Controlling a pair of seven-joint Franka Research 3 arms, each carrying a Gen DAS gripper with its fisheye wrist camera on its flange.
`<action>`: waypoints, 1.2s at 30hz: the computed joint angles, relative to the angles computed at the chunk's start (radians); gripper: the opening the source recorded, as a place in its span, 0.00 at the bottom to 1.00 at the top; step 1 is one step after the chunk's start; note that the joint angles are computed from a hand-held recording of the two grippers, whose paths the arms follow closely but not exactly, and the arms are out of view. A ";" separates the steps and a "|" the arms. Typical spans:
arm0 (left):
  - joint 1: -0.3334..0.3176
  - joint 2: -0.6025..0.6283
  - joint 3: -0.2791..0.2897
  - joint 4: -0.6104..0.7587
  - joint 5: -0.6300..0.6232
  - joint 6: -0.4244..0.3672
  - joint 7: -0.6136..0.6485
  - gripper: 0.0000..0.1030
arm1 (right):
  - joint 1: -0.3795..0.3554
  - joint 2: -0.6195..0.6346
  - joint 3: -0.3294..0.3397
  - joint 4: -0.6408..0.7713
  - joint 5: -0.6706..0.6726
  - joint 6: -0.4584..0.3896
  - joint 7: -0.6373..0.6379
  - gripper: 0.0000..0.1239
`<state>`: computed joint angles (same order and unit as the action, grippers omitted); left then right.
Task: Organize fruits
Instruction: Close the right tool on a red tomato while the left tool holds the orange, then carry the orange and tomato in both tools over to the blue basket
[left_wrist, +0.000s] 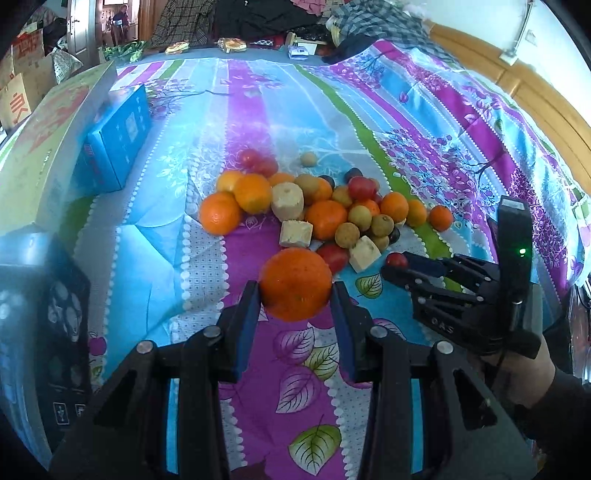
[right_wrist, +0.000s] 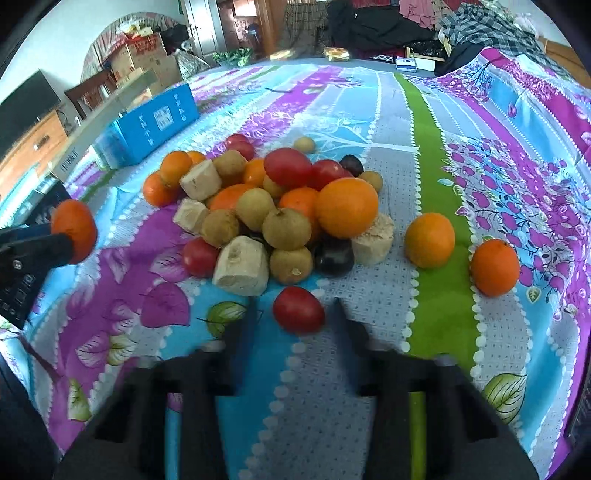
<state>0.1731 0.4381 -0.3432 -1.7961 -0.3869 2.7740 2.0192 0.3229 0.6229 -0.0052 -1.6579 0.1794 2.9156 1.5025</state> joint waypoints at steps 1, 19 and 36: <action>0.002 0.000 -0.002 -0.001 -0.002 0.000 0.002 0.38 | 0.002 0.001 -0.003 0.001 0.000 0.002 0.004 0.25; -0.069 -0.093 0.077 -0.087 0.173 0.108 -0.176 0.38 | 0.287 -0.219 -0.317 -0.186 -0.305 -0.039 0.523 0.25; -0.068 -0.177 0.120 -0.133 0.230 0.137 -0.263 0.38 | 0.179 -0.330 -0.172 -0.178 -0.574 -0.080 0.705 0.25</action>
<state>0.1046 0.2613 -0.2236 -1.9289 -0.1568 2.9110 1.7559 0.5016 0.2934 -0.1771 -1.8359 -0.3945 2.8355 2.2076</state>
